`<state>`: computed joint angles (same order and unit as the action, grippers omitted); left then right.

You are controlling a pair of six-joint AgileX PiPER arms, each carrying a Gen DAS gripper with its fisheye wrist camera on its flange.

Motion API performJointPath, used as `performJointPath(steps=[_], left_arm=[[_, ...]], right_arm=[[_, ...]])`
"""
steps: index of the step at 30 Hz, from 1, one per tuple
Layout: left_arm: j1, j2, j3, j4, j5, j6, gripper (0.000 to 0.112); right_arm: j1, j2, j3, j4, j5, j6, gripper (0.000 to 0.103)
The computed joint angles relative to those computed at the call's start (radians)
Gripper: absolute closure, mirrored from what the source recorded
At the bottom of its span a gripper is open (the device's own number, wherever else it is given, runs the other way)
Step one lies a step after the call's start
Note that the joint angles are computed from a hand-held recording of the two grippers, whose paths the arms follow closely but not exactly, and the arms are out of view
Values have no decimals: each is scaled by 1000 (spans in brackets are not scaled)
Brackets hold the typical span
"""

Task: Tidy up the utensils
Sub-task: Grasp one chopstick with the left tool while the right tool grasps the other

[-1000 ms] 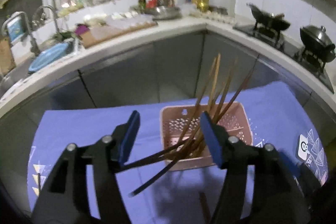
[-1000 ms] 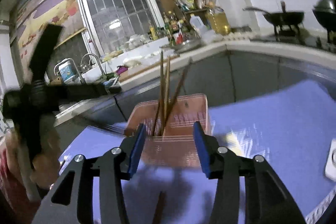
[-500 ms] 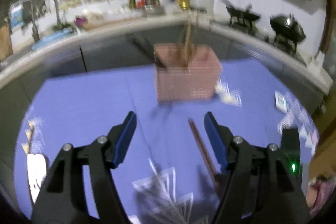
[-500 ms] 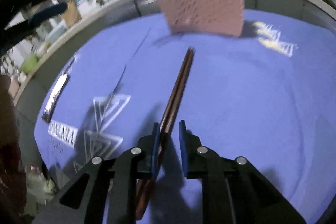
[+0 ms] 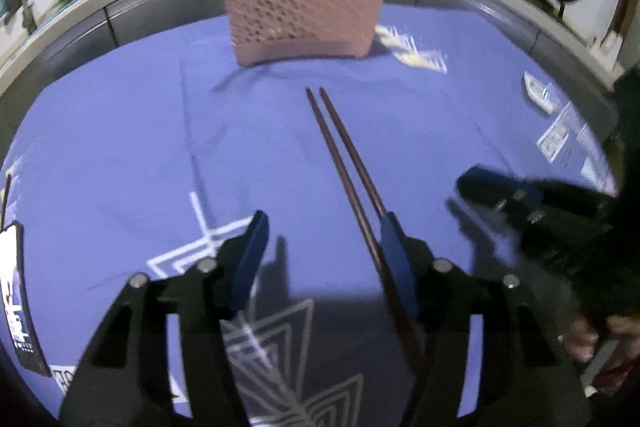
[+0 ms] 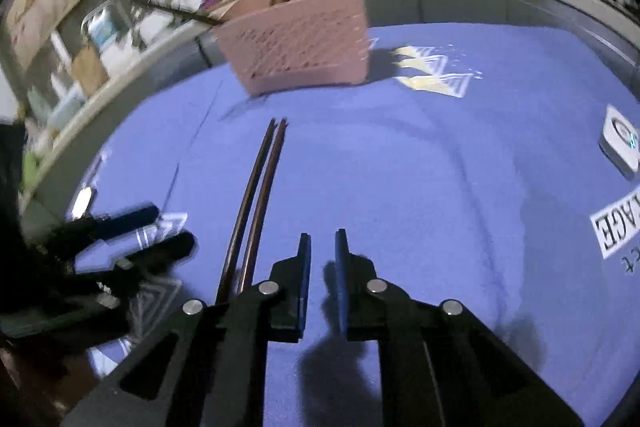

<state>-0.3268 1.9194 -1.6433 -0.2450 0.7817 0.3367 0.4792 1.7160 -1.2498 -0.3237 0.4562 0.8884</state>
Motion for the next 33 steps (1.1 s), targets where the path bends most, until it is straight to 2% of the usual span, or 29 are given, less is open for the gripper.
performJointPath(steps=[1,3,9,15,17,20,22,24,29,33], left_arm=[[-11,15,-11,26,8,-21,68],[-15,46,-32,43,36,-44,72],[-21,58,-35,37,12,-58,72],[-29,91,-95,39,58,-76,72],[-45,87,-89,79,43,-99,72],[-80,71,-56,189,-7,-158,83],[-65,71,-60,155,3,-129,96],[-37,71,-66,112,26,-91,102],[47,34,-6,12,34,30,104],[110,33,-11,-53,80,118,101]], right_arm=[[-4,-9,7,1,-5,5,91],[-11,-16,10,2,-14,10,91],[-28,7,-10,101,-26,-80,91],[-29,30,-37,131,-23,-114,91],[-31,38,-48,139,-16,-125,91],[-37,61,-82,163,2,-160,91],[-39,87,-123,181,22,-194,90],[-40,113,-166,200,41,-229,91],[-42,211,-327,263,121,-344,91],[-44,304,-475,299,192,-408,90]])
